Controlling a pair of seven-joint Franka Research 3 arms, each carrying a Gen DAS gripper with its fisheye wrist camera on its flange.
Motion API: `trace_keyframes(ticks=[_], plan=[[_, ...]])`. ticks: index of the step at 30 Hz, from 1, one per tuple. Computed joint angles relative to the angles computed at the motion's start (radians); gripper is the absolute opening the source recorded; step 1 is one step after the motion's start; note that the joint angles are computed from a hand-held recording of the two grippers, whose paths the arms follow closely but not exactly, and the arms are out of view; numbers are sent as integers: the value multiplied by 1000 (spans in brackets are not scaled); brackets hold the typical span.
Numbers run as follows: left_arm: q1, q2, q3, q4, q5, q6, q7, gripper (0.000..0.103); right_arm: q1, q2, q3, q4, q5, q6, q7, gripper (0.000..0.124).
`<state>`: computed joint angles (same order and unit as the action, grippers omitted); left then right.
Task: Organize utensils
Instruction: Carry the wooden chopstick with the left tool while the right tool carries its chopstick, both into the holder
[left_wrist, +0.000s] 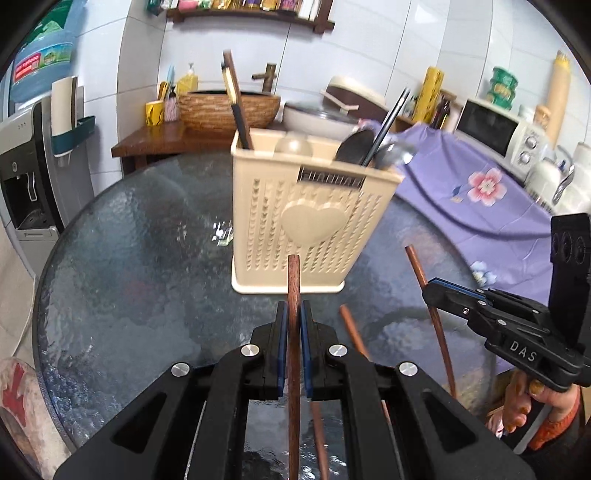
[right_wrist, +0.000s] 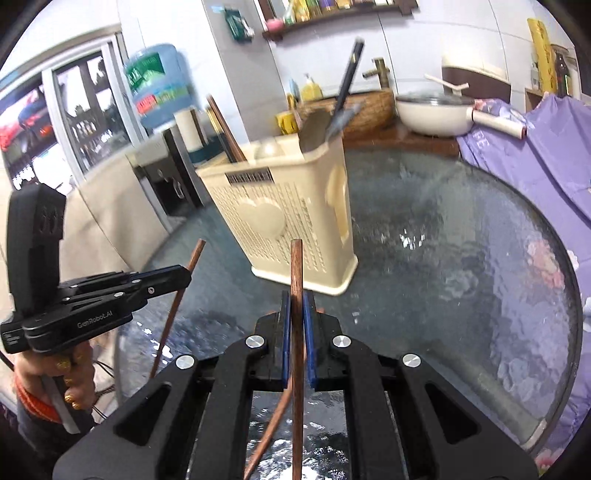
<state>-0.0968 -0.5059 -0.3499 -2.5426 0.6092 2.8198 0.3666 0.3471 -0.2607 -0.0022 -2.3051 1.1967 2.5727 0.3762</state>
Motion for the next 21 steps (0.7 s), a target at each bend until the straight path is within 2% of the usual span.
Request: trace_keyframes(ticks=[5,11,21], plan=[[-3,-53,-10,4,18,-4,6,7,2,-75,-28,-19,57,-42,-64,7],[-9,-117,-18,0,21,-12,33,7,-12,-133,-57,-19,58,-110,-77,7],[-15,-168,-25,-6,5,-10,71,7,-16,-189,-72,-33,61,-117,-101,7]])
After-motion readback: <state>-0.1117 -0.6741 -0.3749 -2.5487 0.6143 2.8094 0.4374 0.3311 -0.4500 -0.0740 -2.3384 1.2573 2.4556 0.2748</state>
